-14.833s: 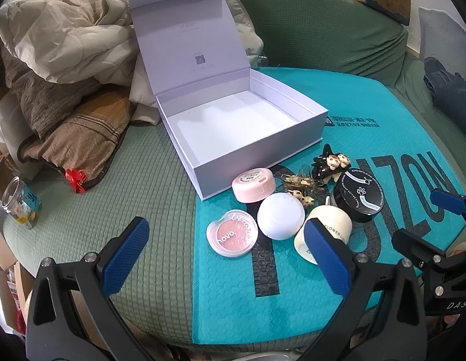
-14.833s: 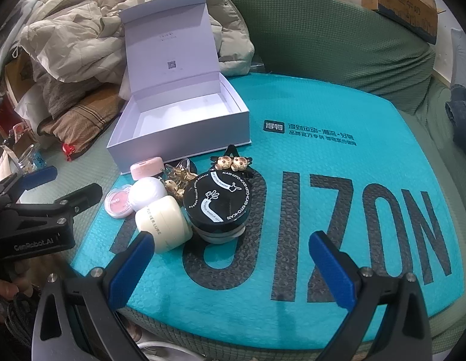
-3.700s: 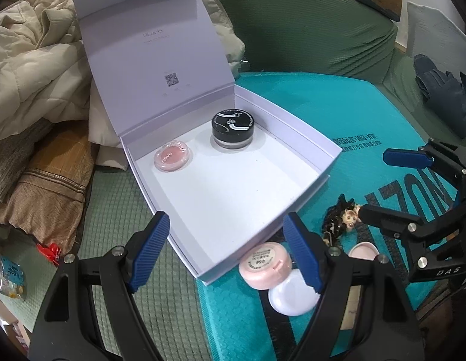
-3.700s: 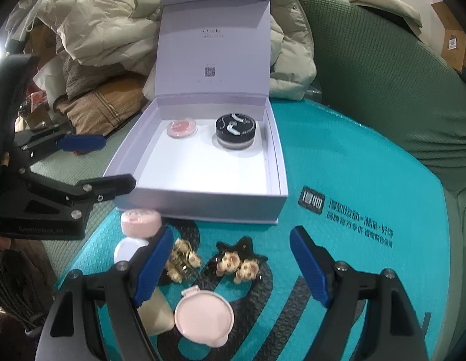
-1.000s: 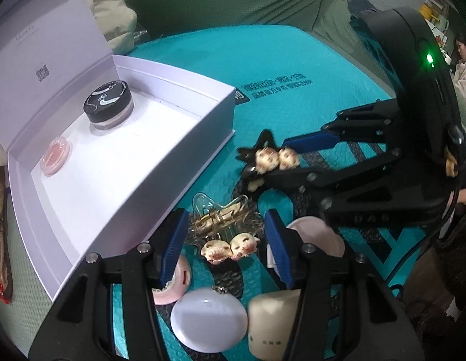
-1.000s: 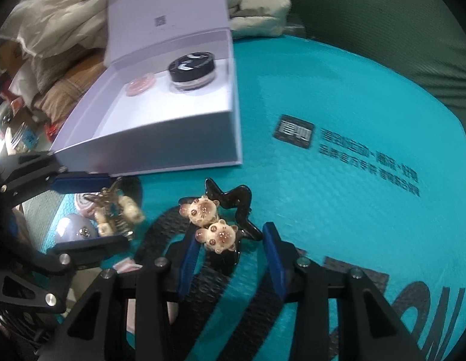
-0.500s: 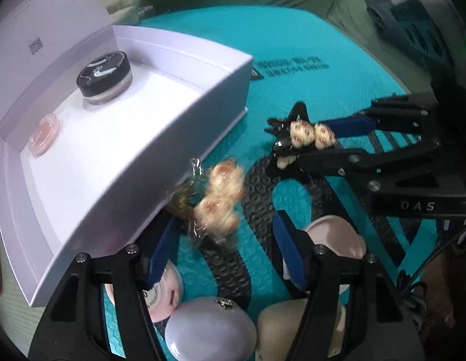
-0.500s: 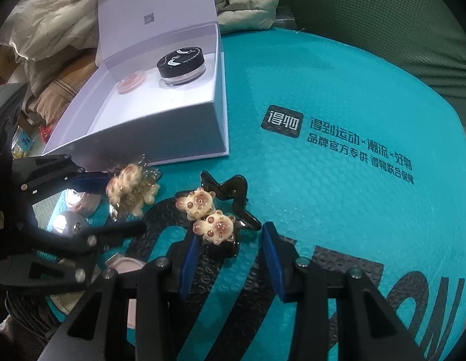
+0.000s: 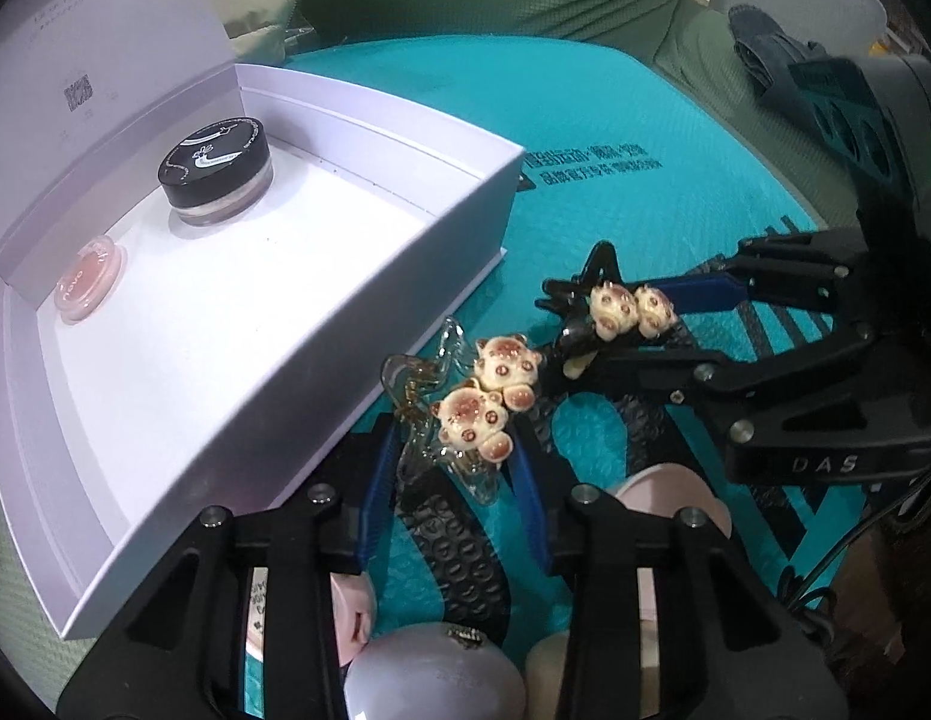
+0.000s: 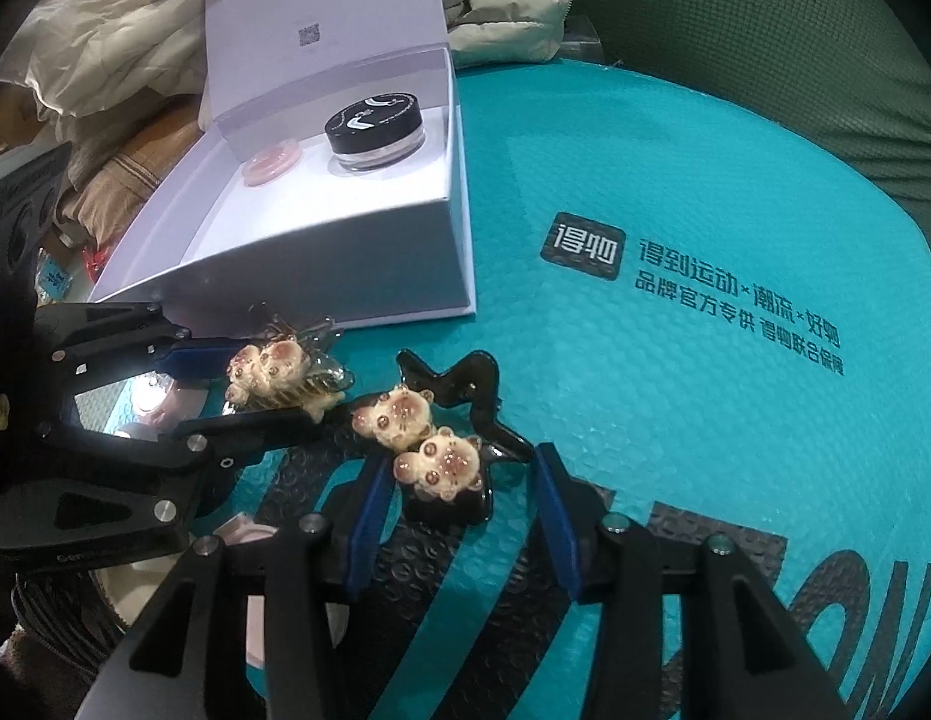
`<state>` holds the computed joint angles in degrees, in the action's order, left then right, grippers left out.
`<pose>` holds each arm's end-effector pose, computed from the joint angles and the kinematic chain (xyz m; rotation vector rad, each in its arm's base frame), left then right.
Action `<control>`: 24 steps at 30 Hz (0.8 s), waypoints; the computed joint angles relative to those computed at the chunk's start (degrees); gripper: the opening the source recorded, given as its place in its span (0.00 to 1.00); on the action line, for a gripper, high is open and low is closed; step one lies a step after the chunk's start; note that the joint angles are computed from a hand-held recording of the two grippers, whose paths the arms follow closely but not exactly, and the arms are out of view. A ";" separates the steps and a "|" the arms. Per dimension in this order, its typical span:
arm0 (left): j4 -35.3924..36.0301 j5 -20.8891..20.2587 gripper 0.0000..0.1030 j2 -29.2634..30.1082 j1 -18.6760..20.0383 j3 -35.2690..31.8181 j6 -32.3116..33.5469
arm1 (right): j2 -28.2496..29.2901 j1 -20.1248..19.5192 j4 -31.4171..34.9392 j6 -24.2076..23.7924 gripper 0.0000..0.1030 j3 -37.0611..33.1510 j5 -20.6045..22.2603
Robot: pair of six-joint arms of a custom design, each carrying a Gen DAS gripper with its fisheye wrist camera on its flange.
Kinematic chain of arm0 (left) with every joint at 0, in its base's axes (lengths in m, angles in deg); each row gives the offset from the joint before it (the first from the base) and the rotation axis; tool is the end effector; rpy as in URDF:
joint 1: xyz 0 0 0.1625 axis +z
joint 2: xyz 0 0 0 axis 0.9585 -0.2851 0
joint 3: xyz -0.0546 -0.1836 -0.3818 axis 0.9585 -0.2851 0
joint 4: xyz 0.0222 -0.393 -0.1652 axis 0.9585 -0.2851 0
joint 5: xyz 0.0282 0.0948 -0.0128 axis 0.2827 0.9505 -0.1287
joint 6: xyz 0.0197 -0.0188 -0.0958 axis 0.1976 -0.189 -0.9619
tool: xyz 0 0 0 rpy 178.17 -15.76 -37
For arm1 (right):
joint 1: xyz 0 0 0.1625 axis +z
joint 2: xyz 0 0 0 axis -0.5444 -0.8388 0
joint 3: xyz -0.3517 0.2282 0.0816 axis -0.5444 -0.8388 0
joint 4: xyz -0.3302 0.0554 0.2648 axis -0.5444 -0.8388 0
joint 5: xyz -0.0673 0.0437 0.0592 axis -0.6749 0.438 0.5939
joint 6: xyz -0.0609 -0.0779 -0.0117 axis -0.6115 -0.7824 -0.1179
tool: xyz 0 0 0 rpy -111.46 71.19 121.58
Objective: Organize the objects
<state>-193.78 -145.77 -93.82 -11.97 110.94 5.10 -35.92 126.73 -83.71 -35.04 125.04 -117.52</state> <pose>-0.2252 -0.7650 0.0259 1.2776 2.4794 -0.1068 0.1197 -0.6818 0.1538 0.1970 -2.4076 0.5813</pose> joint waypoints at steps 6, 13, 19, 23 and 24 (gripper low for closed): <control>-1.79 0.98 0.32 0.52 -0.38 0.32 1.35 | 0.10 0.18 -0.56 -1.60 0.39 0.32 -0.43; -1.43 1.17 0.30 0.20 -0.54 0.73 0.71 | -0.91 0.08 -2.05 -0.63 0.36 1.26 -1.27; -0.83 0.64 0.29 -0.68 -0.82 1.59 0.25 | -1.65 -0.57 -2.23 0.98 0.36 1.83 -0.83; -0.13 0.58 0.29 -0.34 -1.05 0.89 0.34 | -2.00 -1.03 -2.37 2.92 0.36 2.28 0.98; 0.02 0.58 0.29 -0.38 -1.07 0.92 0.25 | -2.09 -0.99 -3.04 3.02 0.36 2.64 0.95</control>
